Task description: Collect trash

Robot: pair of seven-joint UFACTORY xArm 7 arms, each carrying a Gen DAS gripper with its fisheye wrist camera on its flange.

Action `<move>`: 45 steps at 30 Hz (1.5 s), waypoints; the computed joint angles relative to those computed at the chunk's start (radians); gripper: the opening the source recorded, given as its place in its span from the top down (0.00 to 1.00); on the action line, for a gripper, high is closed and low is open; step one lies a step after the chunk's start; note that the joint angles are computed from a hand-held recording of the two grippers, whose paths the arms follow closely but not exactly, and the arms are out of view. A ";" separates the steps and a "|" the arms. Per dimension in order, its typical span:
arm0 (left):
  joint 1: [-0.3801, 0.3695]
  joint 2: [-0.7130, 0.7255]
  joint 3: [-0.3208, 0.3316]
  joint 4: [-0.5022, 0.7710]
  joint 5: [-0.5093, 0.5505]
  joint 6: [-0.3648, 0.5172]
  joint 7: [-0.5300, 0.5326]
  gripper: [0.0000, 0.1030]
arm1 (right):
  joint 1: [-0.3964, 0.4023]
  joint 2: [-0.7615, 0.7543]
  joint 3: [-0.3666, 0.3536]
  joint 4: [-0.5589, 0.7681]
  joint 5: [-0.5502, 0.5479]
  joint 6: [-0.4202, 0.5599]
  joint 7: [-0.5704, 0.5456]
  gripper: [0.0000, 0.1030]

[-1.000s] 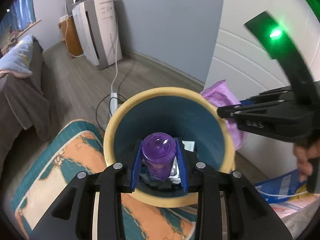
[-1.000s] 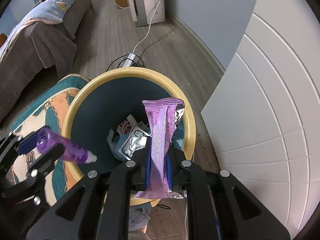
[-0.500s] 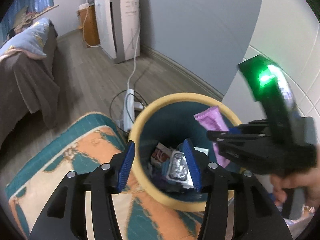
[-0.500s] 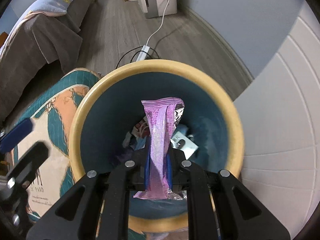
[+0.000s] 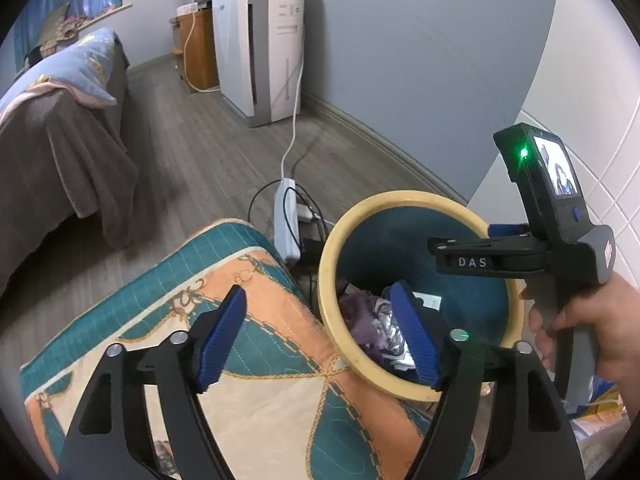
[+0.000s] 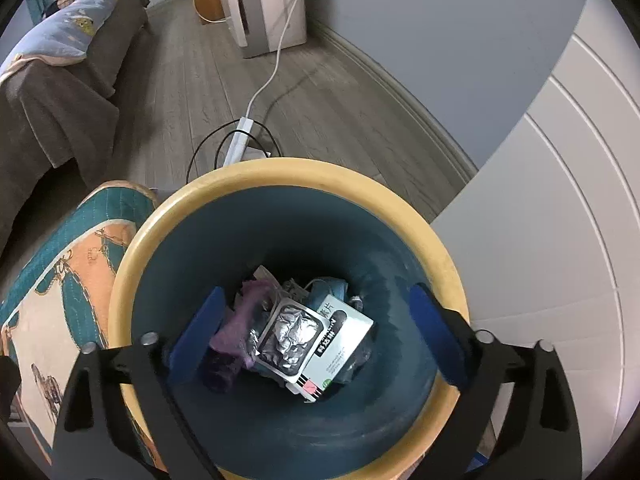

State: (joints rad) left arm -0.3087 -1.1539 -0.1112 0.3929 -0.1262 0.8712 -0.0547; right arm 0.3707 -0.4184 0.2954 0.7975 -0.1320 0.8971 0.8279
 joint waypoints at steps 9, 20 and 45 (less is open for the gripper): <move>0.008 -0.066 -0.041 0.024 0.026 0.060 -0.055 0.07 | 0.054 -0.141 -0.017 -0.022 0.061 0.099 -0.118 0.06; 0.053 -0.285 -0.115 0.171 0.058 0.288 -0.180 0.05 | 0.066 -0.573 0.064 -0.016 0.109 0.316 -0.157 0.06; 0.022 -0.263 -0.279 0.295 0.039 0.497 -0.208 0.05 | -0.018 -0.756 0.151 0.012 0.177 0.357 -0.248 0.06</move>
